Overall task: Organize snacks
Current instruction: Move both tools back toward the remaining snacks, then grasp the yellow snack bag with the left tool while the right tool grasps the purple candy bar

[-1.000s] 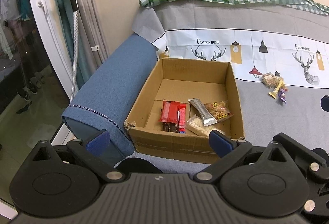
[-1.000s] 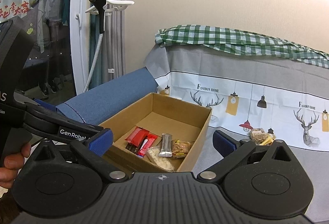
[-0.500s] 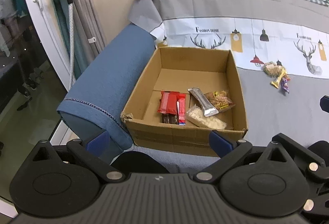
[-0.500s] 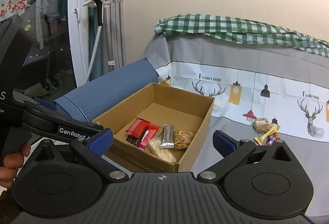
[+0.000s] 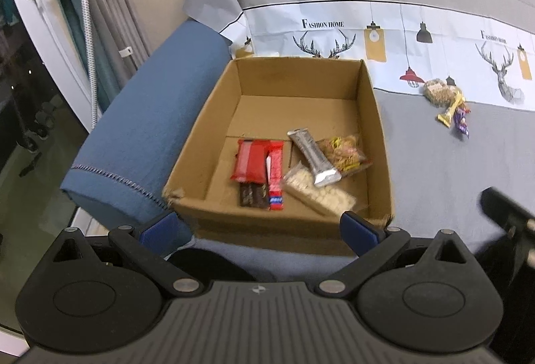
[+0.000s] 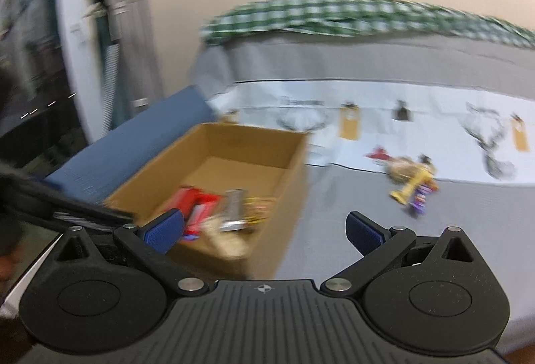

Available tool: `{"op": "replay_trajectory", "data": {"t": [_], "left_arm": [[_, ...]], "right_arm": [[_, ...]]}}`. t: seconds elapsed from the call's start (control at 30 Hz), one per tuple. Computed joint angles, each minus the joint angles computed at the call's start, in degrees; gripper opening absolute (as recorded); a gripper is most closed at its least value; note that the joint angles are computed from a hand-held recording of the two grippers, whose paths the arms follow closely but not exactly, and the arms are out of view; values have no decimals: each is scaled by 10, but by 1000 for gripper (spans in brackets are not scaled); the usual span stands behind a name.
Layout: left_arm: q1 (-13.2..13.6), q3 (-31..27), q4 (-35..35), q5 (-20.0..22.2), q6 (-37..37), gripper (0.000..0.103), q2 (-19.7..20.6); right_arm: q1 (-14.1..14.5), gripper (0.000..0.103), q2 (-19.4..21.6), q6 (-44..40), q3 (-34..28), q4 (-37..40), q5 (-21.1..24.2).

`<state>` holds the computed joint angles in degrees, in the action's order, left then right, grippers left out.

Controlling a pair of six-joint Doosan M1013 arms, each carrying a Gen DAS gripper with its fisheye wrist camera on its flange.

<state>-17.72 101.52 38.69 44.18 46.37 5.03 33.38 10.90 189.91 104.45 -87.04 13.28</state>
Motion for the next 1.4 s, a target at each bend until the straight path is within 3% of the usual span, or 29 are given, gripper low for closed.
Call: {"op": "replay_trajectory", "data": {"t": [0.2, 0.47, 0.53, 0.7, 0.73, 0.77, 0.8, 0.87, 0.97, 1.07, 1.17, 1.23, 1.4], "left_arm": [[7, -61, -22, 23, 14, 103, 43], [7, -169, -54, 85, 63, 103, 130], [5, -200, -64, 96, 76, 103, 156], [-3, -268, -73, 107, 106, 103, 213], [-6, -285, -75, 108, 117, 103, 227], [-9, -298, -77, 109, 126, 103, 238], [-12, -313, -79, 110, 137, 103, 250], [-18, -346, -89, 105, 162, 103, 276], [-27, -399, -118, 100, 213, 103, 320], [-34, -470, -184, 108, 285, 103, 375], [-39, -573, -274, 155, 375, 103, 448], [-43, -657, -312, 209, 413, 103, 505], [-46, -898, -345, 362, 393, 103, 647]], "right_arm": [[-58, 102, 41, -20, -32, 79, 53], [-148, 100, 157, -60, -134, 145, 93], [-160, 96, 191, -94, -168, 175, 112], [-190, 88, 260, -229, -245, 317, 104], [-193, 85, 270, -246, -257, 341, 103], [-196, 74, 281, -266, -268, 366, 101], [-200, 52, 289, -292, -277, 396, 95], [-207, 20, 297, -341, -281, 448, 71], [-212, 16, 289, -308, -263, 410, 55], [-220, 16, 272, -264, -240, 387, 73], [-230, 17, 257, -226, -218, 351, 95], [-235, 18, 253, -218, -209, 339, 111], [-249, 33, 251, -151, -185, 271, 79]]}}
